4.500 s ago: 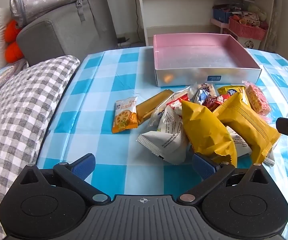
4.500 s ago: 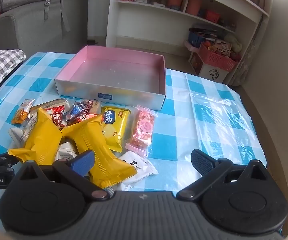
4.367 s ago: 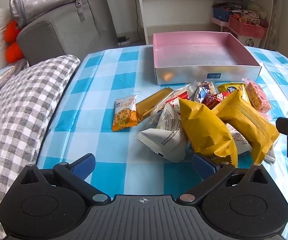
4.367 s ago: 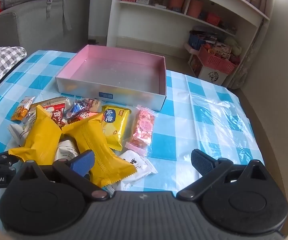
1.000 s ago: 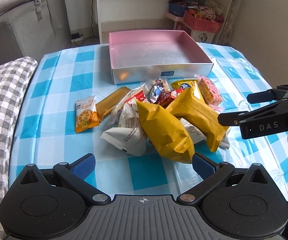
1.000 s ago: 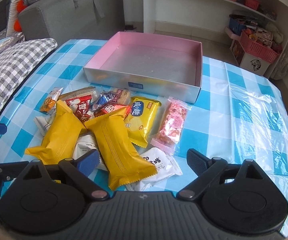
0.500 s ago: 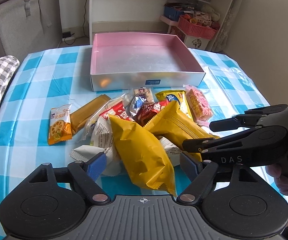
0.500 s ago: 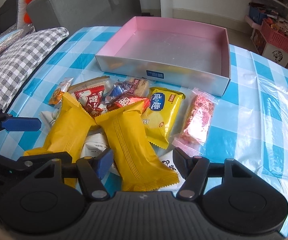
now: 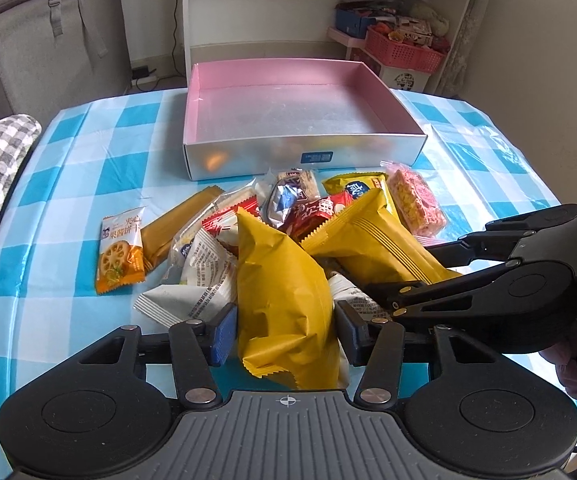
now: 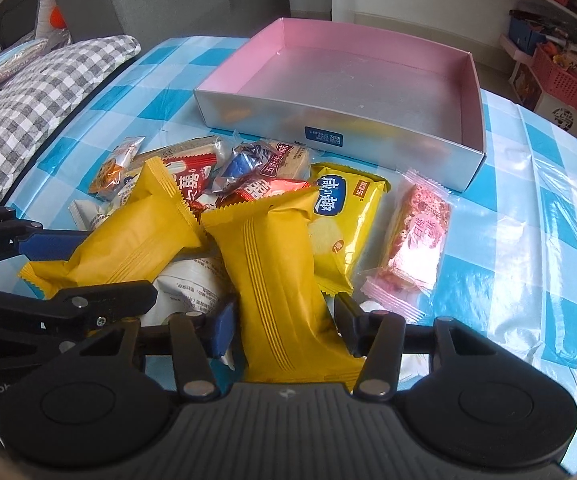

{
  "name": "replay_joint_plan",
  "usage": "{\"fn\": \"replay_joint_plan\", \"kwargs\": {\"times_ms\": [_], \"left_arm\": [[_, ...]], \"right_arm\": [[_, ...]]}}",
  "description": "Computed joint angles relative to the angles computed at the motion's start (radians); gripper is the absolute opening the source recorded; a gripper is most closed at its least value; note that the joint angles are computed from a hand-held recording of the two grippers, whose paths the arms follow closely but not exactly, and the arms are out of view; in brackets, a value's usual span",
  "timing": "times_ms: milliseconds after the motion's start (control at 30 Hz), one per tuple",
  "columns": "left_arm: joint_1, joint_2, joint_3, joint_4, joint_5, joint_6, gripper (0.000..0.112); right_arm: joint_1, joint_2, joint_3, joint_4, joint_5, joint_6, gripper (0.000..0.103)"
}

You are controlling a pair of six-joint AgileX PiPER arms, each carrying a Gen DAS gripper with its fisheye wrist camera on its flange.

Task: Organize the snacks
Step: 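Grasp a yellow pastry bag with the right tool while the left tool grasps another yellow pastry bag, then carry both yellow pastry bags into the pink box and open both tools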

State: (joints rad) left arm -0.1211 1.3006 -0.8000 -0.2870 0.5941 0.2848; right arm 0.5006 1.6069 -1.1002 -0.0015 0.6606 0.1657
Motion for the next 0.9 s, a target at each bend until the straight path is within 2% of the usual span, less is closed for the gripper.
{"fn": "replay_joint_plan", "kwargs": {"times_ms": [167,400,600,767,900], "left_arm": [[0.008,-0.005,0.002,-0.005,-0.001,-0.005,0.043],[0.0,-0.026,0.006,0.019,-0.007,-0.021,0.034],[0.001,-0.051,0.01,0.033,-0.023,-0.033,0.032],[0.032,-0.07,0.003,-0.019,-0.02,0.0,0.031],[0.033,-0.068,-0.019,-0.019,-0.033,-0.036,0.03]], "right_arm": [[0.036,0.0,-0.009,-0.068,0.017,0.056,0.041],[0.041,-0.017,-0.012,-0.083,0.02,0.076,0.039],[0.031,-0.044,-0.009,-0.09,0.007,0.1,0.039],[0.011,-0.057,-0.011,-0.079,-0.003,0.111,0.039],[-0.002,-0.058,-0.028,-0.09,-0.017,0.144,0.039]]}}
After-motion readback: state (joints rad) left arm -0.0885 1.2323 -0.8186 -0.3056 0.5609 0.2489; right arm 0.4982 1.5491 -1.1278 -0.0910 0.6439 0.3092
